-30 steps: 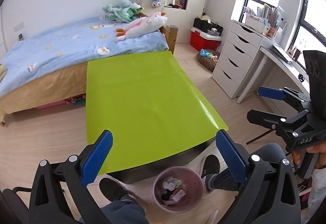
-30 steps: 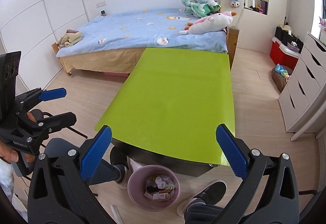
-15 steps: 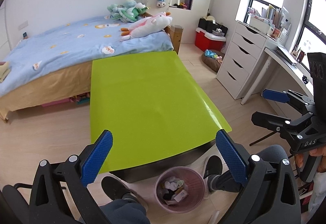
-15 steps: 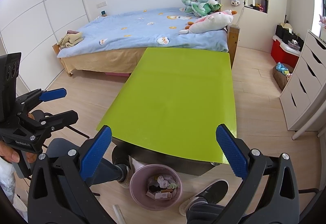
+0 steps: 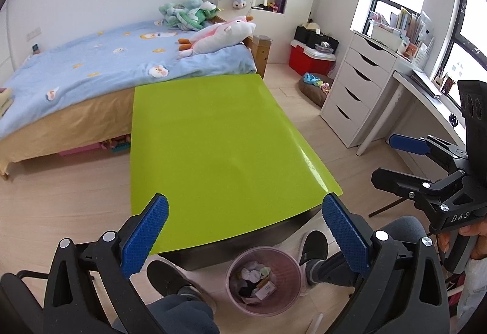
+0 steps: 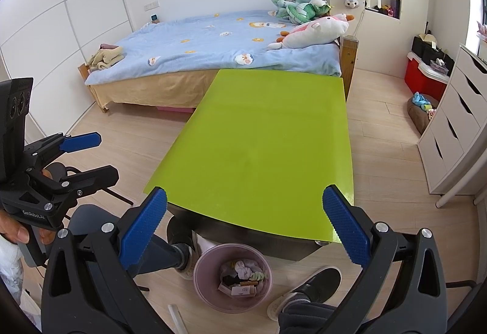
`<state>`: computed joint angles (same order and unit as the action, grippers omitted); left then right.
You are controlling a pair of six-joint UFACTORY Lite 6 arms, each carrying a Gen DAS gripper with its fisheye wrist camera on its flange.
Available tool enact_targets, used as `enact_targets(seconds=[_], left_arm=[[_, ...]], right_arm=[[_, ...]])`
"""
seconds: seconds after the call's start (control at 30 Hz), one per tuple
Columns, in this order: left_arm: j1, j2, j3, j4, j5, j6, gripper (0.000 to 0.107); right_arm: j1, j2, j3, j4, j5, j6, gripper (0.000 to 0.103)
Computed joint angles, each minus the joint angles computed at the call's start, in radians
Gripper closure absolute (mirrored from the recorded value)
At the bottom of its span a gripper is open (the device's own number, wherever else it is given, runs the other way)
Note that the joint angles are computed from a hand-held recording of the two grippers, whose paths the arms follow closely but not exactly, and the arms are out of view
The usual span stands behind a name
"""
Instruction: Collect trash
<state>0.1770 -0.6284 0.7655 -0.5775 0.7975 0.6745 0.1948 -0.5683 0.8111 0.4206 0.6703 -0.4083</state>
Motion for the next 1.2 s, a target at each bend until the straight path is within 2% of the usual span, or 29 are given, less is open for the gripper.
enact_targets(seconds=[1.2], left_arm=[[-0.023, -0.01, -0.008, 0.02, -0.006, -0.029, 0.01]], right_arm=[[0.004, 0.004, 0.003, -0.005, -0.001, 0.008, 0.003]])
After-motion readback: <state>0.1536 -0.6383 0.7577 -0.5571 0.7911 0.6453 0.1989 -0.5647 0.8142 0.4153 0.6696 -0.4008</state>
